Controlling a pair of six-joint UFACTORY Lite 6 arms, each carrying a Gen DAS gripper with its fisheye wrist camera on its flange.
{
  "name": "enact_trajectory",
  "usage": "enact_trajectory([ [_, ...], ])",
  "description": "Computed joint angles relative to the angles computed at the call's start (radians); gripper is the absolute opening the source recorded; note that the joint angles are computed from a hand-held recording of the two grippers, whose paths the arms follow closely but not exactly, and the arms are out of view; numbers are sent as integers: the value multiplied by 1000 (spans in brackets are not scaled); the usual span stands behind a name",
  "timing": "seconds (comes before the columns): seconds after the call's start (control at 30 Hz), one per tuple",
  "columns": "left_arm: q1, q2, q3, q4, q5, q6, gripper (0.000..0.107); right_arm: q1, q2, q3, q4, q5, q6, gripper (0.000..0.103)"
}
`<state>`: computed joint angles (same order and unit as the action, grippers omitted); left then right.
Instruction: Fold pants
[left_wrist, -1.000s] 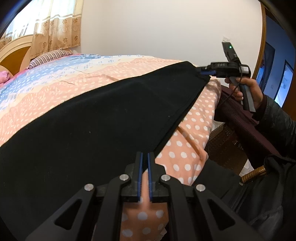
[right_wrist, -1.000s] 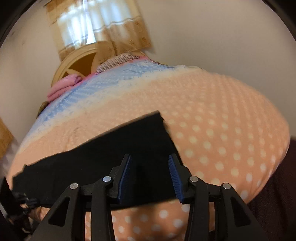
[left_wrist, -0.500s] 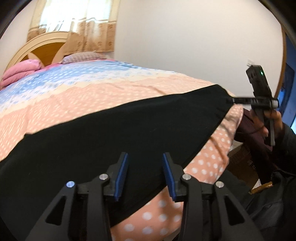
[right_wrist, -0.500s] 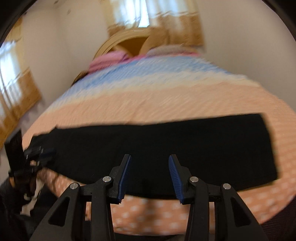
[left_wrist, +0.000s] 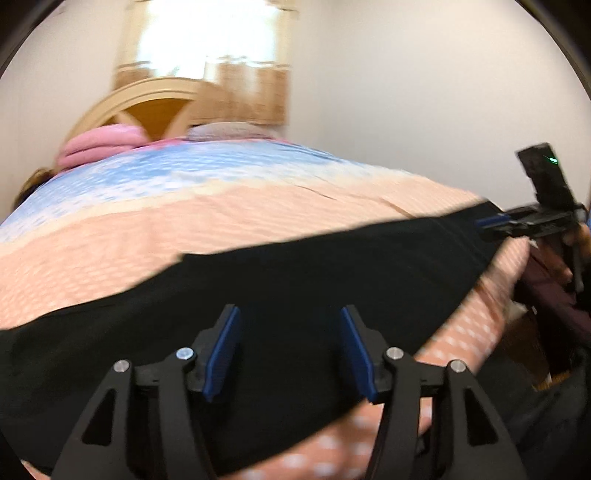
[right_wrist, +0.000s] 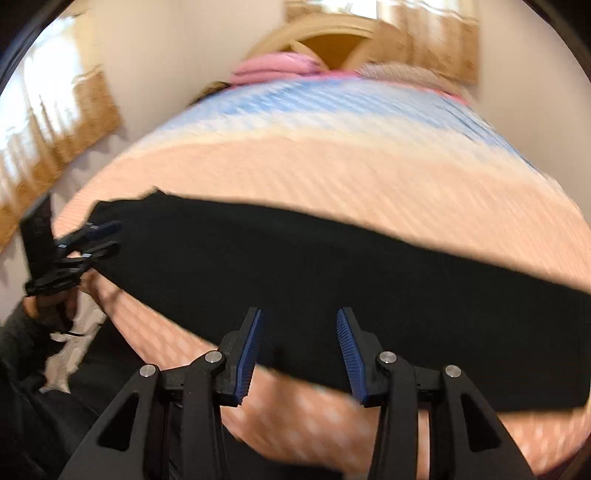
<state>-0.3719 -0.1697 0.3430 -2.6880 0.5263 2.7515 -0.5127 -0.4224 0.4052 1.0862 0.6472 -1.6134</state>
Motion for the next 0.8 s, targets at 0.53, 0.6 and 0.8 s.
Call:
enact_trajectory([
  [0.53,-45,123,-62,-82,107,105,77,752,950,948,148,-150,528,44],
  [0.6,0,92,-71,27,107,11,77,752,1068,1081,86,-80,653,44],
  [0.8,148,-83,-134,133,133,-67,79,755,1361,1449,-44,110,954,44],
])
